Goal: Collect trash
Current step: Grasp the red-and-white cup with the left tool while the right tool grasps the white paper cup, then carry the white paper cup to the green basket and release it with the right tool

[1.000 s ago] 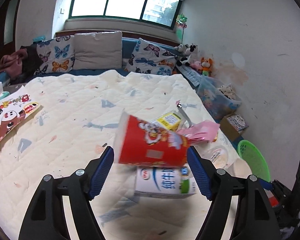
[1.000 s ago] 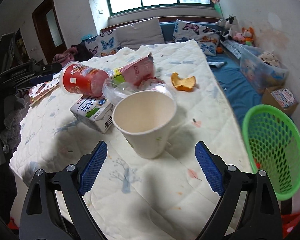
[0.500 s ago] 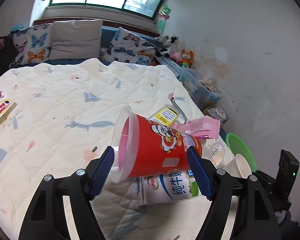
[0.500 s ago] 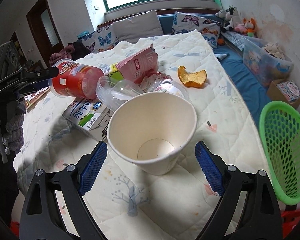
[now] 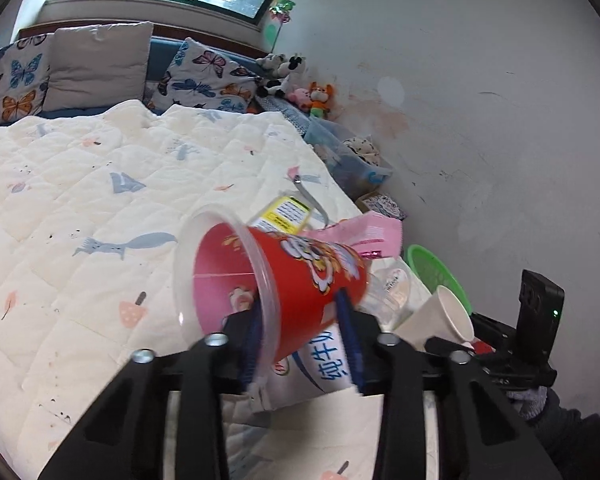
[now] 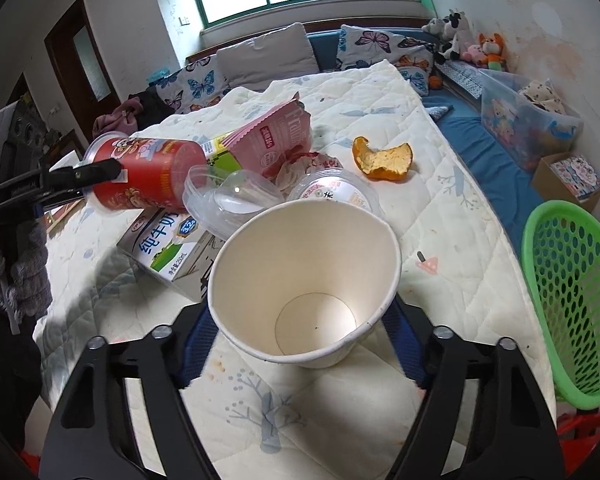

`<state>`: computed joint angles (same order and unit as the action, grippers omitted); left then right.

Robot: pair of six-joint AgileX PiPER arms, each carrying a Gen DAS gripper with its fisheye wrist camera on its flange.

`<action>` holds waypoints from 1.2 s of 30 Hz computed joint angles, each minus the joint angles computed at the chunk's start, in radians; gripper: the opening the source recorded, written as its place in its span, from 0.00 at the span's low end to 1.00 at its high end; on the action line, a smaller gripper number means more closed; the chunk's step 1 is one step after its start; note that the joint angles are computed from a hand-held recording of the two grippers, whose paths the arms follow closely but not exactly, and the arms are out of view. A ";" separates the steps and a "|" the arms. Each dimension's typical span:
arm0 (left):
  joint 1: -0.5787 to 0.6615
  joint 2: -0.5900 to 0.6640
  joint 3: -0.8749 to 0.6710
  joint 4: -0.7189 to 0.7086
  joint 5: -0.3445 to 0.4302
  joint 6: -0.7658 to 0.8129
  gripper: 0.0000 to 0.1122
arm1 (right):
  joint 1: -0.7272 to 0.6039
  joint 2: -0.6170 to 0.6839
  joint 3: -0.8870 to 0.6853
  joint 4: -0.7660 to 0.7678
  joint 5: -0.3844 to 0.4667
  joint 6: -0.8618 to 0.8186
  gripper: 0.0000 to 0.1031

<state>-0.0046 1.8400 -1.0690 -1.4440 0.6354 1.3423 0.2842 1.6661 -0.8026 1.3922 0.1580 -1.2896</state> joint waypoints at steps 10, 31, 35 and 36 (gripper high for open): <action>-0.085 -0.145 0.134 -0.107 -0.132 0.108 0.05 | 0.000 -0.050 0.042 0.159 -0.013 -0.151 0.64; -0.380 -0.273 0.097 -0.105 -0.305 -0.019 0.05 | -0.223 -0.266 0.182 0.095 0.076 -0.199 0.64; -0.457 -0.198 -0.003 -0.017 -0.332 -0.128 0.05 | -0.363 -0.269 0.185 0.065 0.131 -0.217 0.64; -0.471 -0.182 -0.027 0.011 -0.338 -0.157 0.05 | -0.406 -0.265 0.183 0.052 0.145 -0.218 0.64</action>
